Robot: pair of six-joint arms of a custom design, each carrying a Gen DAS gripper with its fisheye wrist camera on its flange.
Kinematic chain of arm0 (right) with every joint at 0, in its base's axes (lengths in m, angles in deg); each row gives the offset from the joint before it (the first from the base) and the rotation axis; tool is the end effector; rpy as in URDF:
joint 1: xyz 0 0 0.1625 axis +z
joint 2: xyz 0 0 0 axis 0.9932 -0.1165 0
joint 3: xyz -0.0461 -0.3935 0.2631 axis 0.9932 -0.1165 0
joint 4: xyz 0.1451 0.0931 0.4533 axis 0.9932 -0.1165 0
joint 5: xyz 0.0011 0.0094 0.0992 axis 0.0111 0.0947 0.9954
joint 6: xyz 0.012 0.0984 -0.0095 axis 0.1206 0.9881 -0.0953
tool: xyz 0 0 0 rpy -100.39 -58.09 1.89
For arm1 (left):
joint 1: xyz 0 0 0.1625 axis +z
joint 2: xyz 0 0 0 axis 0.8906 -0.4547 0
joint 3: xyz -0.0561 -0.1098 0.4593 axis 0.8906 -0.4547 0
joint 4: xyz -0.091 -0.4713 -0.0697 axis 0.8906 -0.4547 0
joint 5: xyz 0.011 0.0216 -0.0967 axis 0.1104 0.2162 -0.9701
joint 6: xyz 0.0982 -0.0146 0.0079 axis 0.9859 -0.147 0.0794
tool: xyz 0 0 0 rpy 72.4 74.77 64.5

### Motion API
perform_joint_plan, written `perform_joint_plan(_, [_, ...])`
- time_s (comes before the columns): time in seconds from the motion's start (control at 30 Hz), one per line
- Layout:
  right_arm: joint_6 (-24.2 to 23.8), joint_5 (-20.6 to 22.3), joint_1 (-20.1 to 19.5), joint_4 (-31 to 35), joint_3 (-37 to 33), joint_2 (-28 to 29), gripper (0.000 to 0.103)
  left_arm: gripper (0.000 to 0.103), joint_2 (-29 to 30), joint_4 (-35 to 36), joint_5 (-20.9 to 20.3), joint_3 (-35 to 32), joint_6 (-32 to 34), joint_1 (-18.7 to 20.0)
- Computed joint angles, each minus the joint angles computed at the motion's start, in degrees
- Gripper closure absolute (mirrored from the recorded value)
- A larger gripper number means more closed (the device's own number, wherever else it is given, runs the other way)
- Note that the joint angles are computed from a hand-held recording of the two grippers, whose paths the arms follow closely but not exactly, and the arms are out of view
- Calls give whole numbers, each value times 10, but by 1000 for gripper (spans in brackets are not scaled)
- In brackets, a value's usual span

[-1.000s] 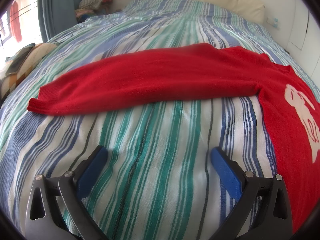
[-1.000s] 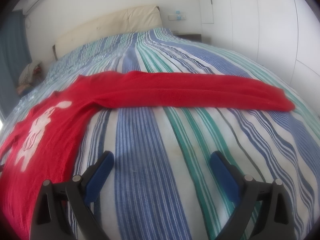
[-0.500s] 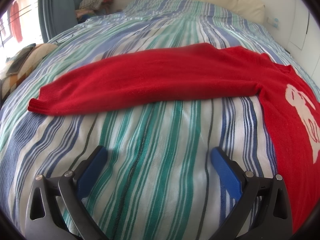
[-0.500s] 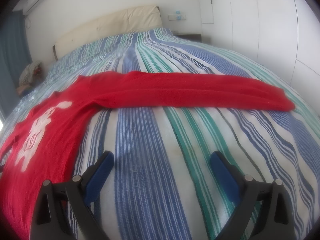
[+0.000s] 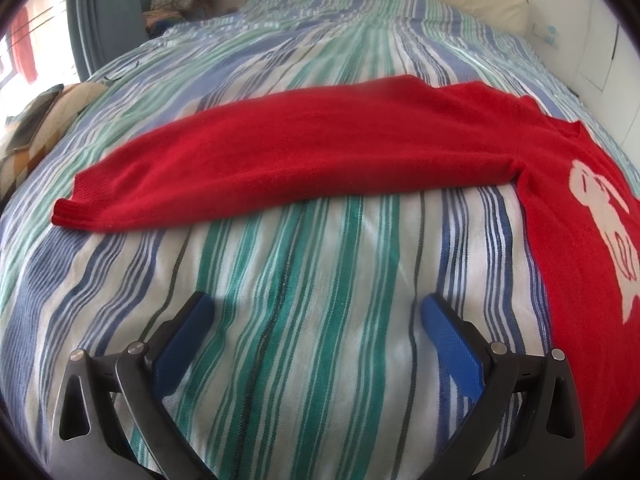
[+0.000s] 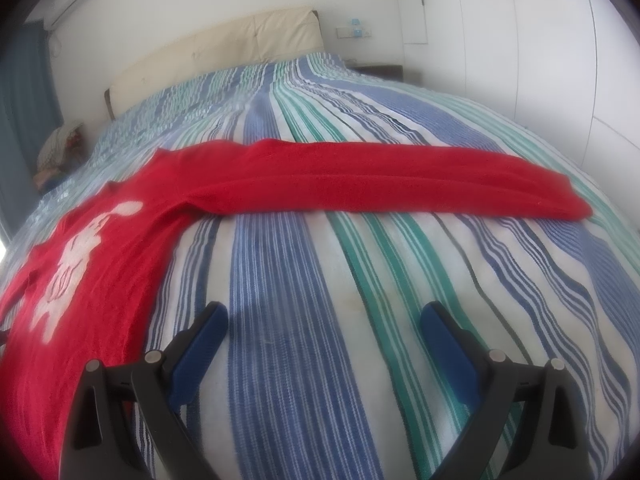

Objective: Fold small clothes

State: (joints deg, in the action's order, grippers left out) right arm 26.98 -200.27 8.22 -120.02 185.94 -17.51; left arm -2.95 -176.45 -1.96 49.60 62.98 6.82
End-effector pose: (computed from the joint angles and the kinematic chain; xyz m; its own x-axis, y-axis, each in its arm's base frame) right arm 0.1153 -0.6301 0.1199 -0.7945 -0.1583 0.5863 -0.5083 0.7016 -0.4993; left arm 0.0494 -0.5199 0.2554 -0.5652 -0.5983 -0.5680 0.0729 0.6496 -0.7568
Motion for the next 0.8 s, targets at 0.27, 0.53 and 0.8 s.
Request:
perform_joint_plan(0.27, [156, 186, -64, 146, 21, -136, 7, 1, -92, -121, -25, 100, 6, -81])
perform_joint_plan(0.53, [472, 319, -165, 271, -85, -133, 17, 1, -124, -77, 5, 129, -69, -134])
perform_joint_plan(0.8, [436, 112, -98, 299, -177, -58, 97, 1, -123, 14, 10, 146, -141, -132])
